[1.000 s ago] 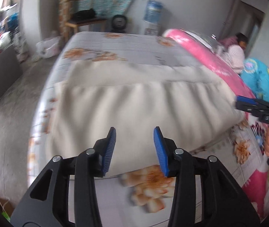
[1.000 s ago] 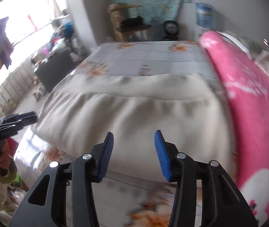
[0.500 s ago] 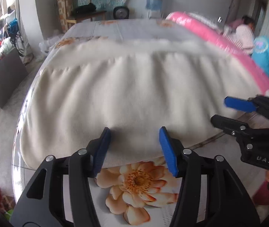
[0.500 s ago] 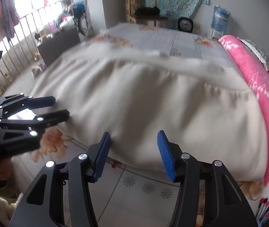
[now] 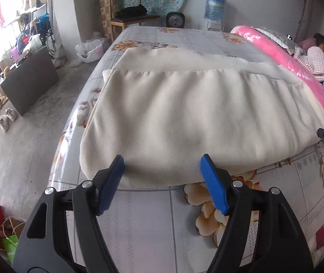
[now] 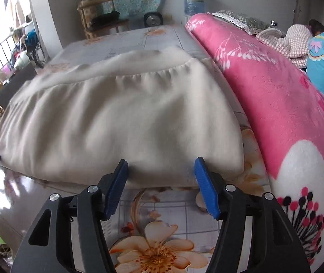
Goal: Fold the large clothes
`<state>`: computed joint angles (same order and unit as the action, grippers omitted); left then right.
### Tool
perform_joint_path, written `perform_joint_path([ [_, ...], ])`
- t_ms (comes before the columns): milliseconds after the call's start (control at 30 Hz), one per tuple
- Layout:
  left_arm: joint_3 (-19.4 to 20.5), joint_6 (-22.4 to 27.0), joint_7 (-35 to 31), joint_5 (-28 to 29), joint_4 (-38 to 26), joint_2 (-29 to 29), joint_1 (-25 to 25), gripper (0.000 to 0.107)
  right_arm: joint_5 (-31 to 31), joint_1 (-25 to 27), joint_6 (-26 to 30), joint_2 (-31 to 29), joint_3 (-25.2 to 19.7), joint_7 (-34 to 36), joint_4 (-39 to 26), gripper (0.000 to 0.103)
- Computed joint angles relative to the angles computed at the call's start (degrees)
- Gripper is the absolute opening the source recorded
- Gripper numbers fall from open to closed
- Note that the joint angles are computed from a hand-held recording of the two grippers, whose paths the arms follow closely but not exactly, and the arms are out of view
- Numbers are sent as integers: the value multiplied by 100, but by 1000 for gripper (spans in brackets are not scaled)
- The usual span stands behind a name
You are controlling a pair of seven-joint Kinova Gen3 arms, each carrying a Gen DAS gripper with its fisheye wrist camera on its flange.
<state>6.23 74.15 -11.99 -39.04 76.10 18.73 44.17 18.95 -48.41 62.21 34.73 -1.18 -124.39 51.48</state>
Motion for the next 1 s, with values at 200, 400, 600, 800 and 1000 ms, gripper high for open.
perform_joint_path([
  [200,105,269,216,-563,-258,-125,504,85,-240,259,-705,-634,-589,30,635,76],
  [400,99,1131,172,-1087,-1257,239,1195,95,-210,-301,-593,-876,-380,192,620,89],
  [600,-232,1851,-186,-1172,-2341,804,1621,95,898,-1044,-355,-967,-79,-787,601,97],
  [800,-683,2763,-932,-938,-3701,1561,1759,95,1513,-1436,586,-574,44,-824,-125,97],
  [1000,-973,2825,-991,-388,-3991,1720,1711,95,1293,-1337,698,-503,-8,-1159,-188,97],
])
